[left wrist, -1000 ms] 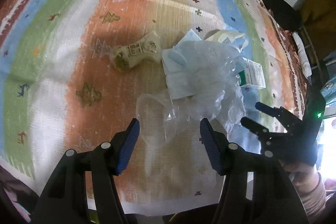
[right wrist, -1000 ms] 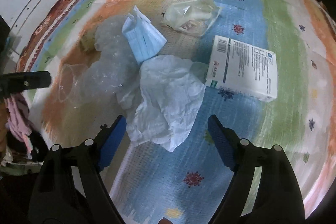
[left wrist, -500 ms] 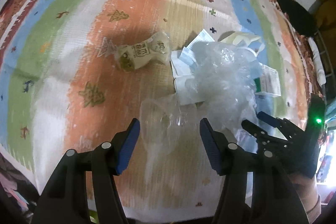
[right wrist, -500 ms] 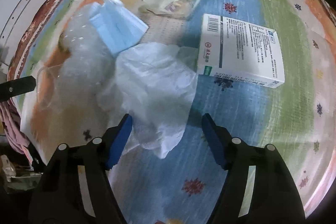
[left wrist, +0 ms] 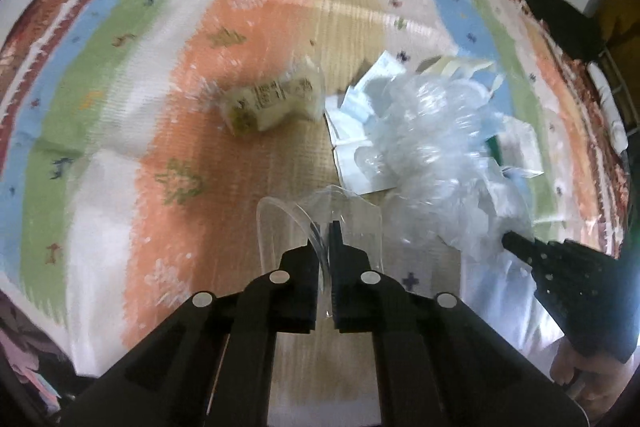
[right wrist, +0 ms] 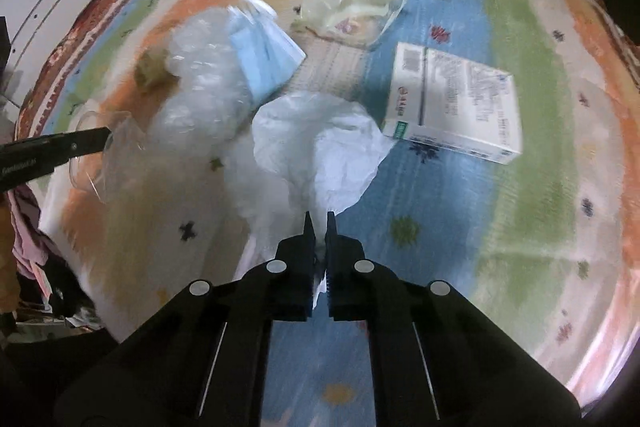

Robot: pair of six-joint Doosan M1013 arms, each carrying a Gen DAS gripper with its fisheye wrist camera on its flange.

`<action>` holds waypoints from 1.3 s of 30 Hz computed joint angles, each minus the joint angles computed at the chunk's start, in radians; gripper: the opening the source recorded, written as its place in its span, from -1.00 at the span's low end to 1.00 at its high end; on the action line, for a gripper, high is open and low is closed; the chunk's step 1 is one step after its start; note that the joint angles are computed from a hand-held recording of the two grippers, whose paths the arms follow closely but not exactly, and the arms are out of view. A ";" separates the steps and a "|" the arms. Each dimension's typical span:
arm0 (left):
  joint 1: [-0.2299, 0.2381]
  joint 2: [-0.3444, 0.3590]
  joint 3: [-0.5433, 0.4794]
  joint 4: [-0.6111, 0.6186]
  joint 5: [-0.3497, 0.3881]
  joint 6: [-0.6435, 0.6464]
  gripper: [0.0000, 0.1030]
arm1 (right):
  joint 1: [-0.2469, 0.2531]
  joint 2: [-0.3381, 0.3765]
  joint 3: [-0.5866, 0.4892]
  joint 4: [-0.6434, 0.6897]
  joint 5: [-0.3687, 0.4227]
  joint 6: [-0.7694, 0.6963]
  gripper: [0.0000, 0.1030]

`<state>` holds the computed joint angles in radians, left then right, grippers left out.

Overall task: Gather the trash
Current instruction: 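Grasp the white tissue with the right tool while the left grasps the clear plastic cup, then lift the tissue and cup and carry both over the trash bin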

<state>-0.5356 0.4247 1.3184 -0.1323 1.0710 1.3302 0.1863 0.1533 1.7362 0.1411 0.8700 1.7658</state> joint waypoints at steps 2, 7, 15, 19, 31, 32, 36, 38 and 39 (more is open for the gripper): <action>-0.002 -0.039 0.026 -0.017 -0.020 -0.002 -0.92 | 0.001 -0.031 0.015 0.017 0.002 0.013 -0.94; -0.027 -0.131 0.102 -0.055 -0.085 0.008 -0.92 | 0.039 -0.120 0.056 -0.025 -0.010 0.058 -0.94; -0.059 -0.253 0.218 -0.129 -0.200 0.056 -0.92 | 0.088 -0.231 0.105 -0.078 -0.038 0.130 -0.94; -0.069 -0.299 0.267 -0.154 -0.241 0.094 -0.92 | 0.111 -0.274 0.128 -0.085 -0.052 0.150 -0.94; -0.092 -0.398 0.390 -0.204 -0.300 0.227 -0.92 | 0.198 -0.389 0.220 -0.143 -0.047 0.200 -0.94; -0.093 -0.405 0.403 -0.209 -0.301 0.223 -0.92 | 0.217 -0.400 0.229 -0.157 -0.053 0.212 -0.94; -0.085 -0.430 0.449 -0.288 -0.309 0.252 -0.92 | 0.248 -0.431 0.267 -0.126 -0.057 0.234 -0.94; -0.083 -0.446 0.471 -0.321 -0.317 0.271 -0.92 | 0.269 -0.444 0.283 -0.140 -0.064 0.274 -0.94; -0.079 -0.452 0.481 -0.352 -0.321 0.293 -0.92 | 0.275 -0.450 0.292 -0.139 -0.071 0.288 -0.94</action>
